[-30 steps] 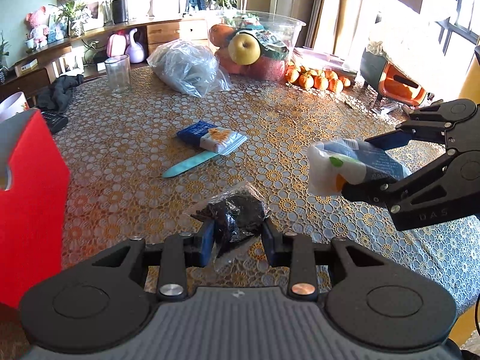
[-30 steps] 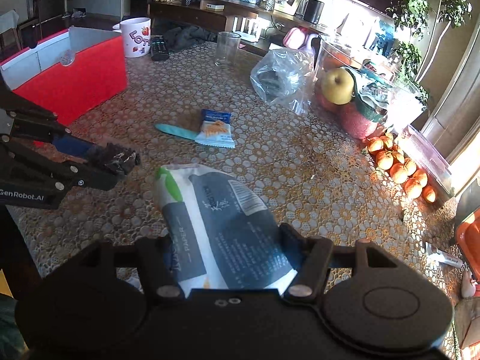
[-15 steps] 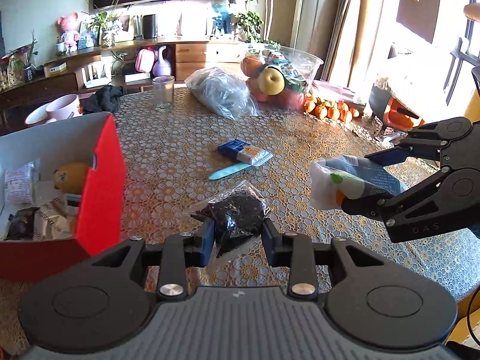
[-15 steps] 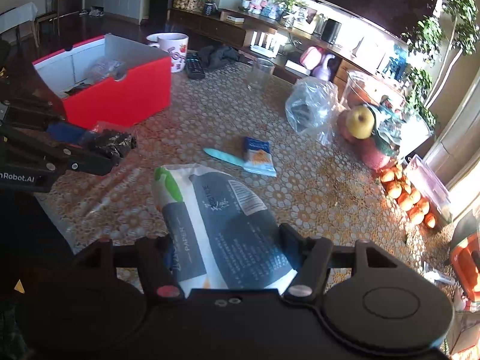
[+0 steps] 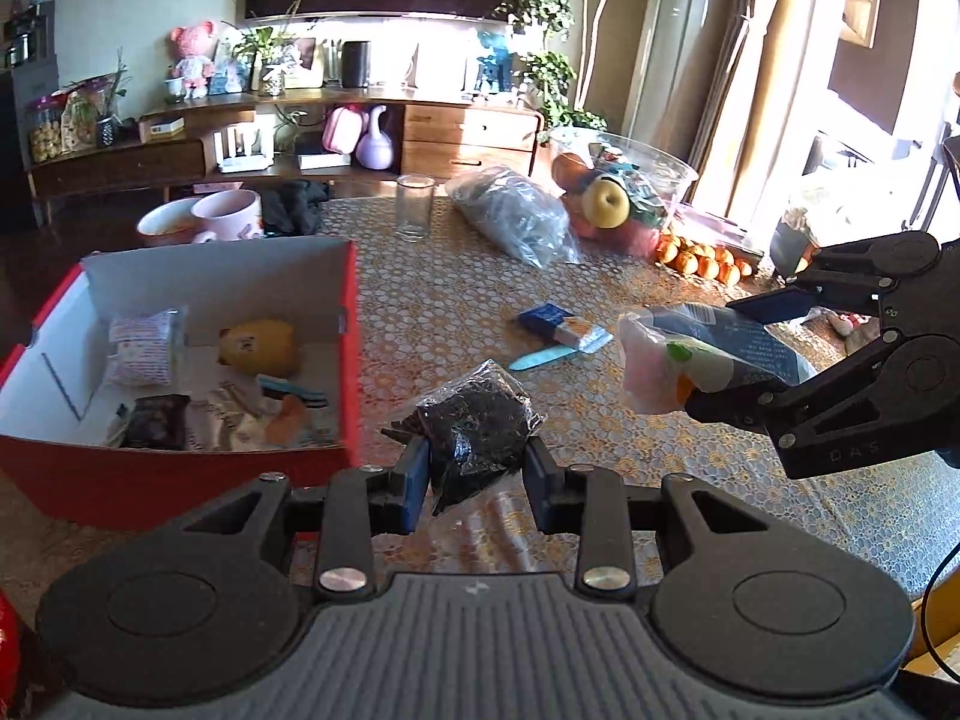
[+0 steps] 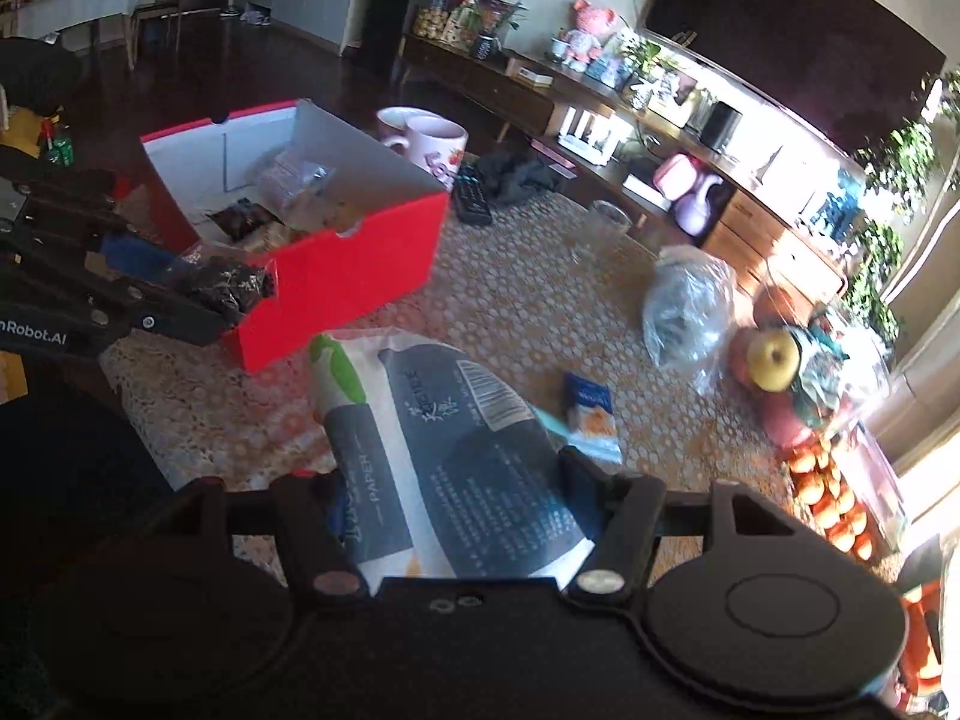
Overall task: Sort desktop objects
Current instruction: 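Carry the black-item bag and tissue pack toward the red box with both tools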
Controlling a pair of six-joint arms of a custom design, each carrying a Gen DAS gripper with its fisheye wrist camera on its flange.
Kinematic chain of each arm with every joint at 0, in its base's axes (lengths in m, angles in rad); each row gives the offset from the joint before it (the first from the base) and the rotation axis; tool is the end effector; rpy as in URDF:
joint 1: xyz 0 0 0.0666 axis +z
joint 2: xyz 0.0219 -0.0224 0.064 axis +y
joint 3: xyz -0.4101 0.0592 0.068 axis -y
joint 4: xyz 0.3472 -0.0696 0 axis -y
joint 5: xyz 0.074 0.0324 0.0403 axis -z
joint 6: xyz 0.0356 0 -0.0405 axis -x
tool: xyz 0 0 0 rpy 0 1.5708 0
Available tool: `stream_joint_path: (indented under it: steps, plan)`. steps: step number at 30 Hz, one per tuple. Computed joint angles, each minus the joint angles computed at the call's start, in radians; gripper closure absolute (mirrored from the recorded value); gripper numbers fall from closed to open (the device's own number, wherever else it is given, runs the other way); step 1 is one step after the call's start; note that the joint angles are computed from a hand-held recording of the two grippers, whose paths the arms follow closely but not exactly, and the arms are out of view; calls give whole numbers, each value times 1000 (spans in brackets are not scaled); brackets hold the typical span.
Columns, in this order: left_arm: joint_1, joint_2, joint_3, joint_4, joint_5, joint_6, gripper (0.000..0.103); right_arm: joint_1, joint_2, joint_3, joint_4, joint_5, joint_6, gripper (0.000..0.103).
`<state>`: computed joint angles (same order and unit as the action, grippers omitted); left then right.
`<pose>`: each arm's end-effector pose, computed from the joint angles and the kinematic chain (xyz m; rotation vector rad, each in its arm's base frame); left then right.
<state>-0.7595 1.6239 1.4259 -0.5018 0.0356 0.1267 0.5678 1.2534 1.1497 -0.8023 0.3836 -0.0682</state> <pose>0.3873 -0.3701 0.3975 0.7405 2.2000 -0.5004 0.3191 0.1873 0.4212 -0.4358 2.3568 -0.1830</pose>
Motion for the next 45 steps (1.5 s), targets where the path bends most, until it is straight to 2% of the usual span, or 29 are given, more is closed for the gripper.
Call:
stream_joint_path:
  steps: [15,35,40,45]
  plan:
    - [136,-47,-49,18,42,-5,71,68,154,188,13,-22,65,38]
    - [303,48,42,5,72,-76,71,54,383,446,4,-88,164,38]
    - [327,89,90,-23,106,-105,71,52,429,494,1,-98,175,38]
    - [344,152,185,-100,116,-180,71,53,466,526,6,-109,183,38]
